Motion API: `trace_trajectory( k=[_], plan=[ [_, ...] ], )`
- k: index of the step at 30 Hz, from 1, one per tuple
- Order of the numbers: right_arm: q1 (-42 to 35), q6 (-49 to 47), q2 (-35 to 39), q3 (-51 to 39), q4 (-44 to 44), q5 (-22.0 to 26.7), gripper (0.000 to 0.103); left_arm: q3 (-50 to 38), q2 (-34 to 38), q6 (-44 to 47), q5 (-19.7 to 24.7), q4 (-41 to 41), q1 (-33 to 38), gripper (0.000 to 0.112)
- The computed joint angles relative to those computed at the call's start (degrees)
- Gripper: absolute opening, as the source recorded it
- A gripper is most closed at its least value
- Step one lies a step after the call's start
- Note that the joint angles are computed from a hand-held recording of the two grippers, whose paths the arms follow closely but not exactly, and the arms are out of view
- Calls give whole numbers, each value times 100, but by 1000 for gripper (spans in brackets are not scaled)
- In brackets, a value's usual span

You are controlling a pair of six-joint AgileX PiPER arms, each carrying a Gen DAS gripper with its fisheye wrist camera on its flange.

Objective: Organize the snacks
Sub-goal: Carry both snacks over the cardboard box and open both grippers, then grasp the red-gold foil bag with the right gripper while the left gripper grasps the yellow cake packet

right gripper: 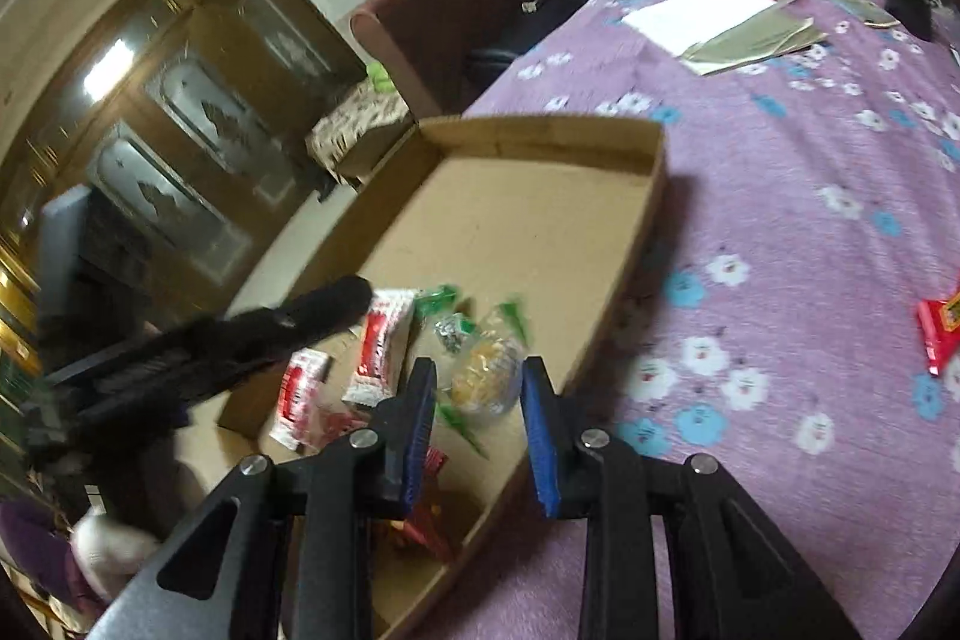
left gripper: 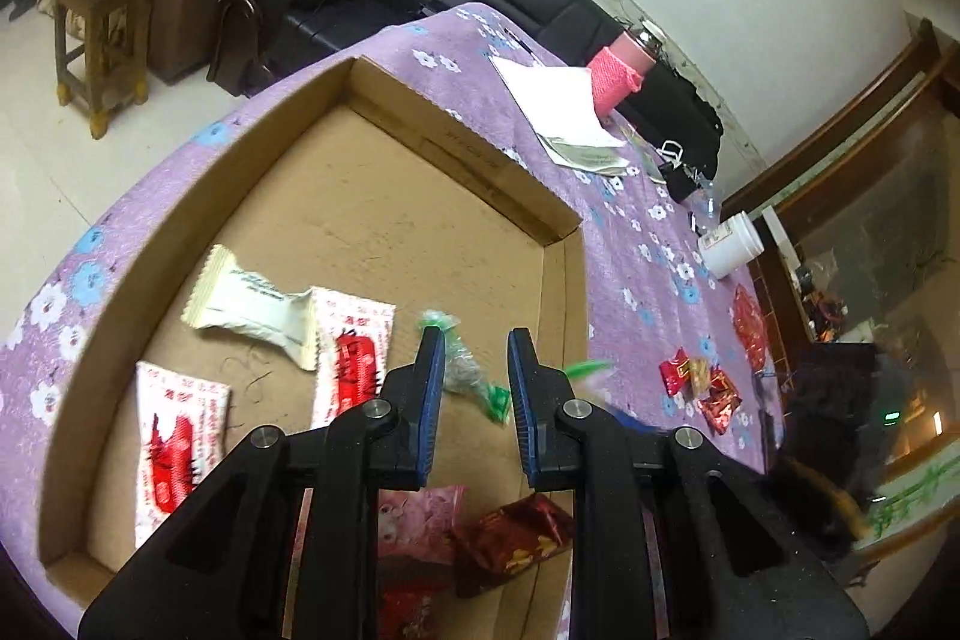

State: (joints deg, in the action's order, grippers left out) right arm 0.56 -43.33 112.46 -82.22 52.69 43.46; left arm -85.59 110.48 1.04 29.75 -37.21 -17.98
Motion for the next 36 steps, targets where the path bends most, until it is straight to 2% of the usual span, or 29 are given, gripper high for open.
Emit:
trace_trajectory(
  k=[2, 4, 6, 11, 14, 17, 19, 20, 22, 25, 29, 32, 36],
  plan=[
    [51, -21, 45, 53, 24, -28, 37, 149, -170, -159, -4, 114, 17, 25],
    [-33, -181, -12, 158, 177, 30, 38, 463, -430, -52, -158, -39, 50, 40],
    [-141, -309, -166, 308, 279, 26, 40, 731, -652, 3, -360, -136, 31, 46],
    [-380, -537, -753, 883, 194, -234, 41, 1195, -942, 470, -672, -706, -169, 46],
    [-117, -379, -1091, 1253, -284, -745, 41, 1348, -1011, 532, -765, -890, -297, 46],
    [649, 520, -1318, 1567, -1658, -1713, 44, 1483, -1157, 471, -863, -922, -403, 46],
    [1087, 1198, -1355, 1749, -2609, -2079, 48, 1558, -1299, 282, -916, -729, -487, 46],
    [1223, 1281, -1364, 1826, -2797, -2164, 49, 1594, -1387, 156, -944, -592, -528, 46],
    [1302, 892, -1508, 2068, -2485, -2280, 49, 1653, -1567, -206, -1002, -173, -623, 48],
    [913, -544, -1841, 2371, -987, -2157, 51, 1601, -1683, -767, -1007, 496, -799, 58],
    [-57, -1793, -2176, 2664, 230, -1884, 60, 1347, -1519, -408, -869, 269, -1028, 58],
    [-1053, -1894, -2223, 2663, 251, -1646, 63, 1095, -1270, -122, -698, 70, -1208, 58],
    [-2328, -1019, -1672, 2011, -392, -1414, 64, 790, -925, -75, -541, 34, -1465, 58]
  ],
)
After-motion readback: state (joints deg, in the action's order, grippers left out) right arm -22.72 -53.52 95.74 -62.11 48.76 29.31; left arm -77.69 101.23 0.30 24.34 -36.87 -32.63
